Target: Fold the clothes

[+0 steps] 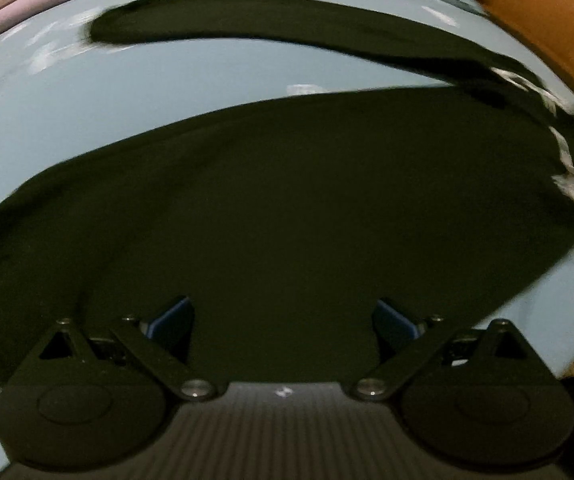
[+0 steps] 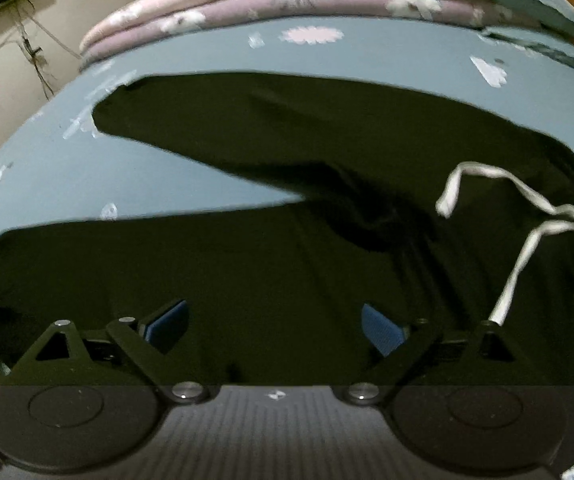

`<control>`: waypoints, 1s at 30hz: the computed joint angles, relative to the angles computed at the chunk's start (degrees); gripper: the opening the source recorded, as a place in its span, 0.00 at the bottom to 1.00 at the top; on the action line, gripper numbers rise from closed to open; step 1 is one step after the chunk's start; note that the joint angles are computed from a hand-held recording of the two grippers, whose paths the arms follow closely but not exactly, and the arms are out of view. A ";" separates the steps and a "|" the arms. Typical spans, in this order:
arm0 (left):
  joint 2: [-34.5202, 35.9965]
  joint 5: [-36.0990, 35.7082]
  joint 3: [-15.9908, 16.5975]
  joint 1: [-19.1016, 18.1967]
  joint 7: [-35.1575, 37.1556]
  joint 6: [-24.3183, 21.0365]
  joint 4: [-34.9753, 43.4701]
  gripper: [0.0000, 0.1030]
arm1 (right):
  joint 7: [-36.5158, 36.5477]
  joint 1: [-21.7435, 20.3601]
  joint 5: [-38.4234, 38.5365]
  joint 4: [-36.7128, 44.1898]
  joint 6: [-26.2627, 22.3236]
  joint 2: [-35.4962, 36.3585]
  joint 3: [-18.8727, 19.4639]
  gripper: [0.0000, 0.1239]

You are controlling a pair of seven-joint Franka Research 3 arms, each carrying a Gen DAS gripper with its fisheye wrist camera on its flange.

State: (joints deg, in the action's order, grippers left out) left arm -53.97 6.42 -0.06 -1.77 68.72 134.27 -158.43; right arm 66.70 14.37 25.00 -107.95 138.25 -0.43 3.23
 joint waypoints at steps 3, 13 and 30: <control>0.59 1.37 -1.63 3.92 -4.76 -2.82 1.63 0.94 | 1.77 -0.66 -1.15 -2.15 -0.19 -1.24 -0.58 0.77; 12.46 -0.51 -1.44 -2.31 -3.56 7.65 7.76 0.94 | 0.67 -2.22 6.31 -5.41 2.05 -3.30 -2.07 0.77; 32.86 -15.69 4.73 -13.55 7.38 22.98 24.66 0.86 | -12.09 -6.00 15.54 -3.34 -1.52 -1.00 -4.28 0.77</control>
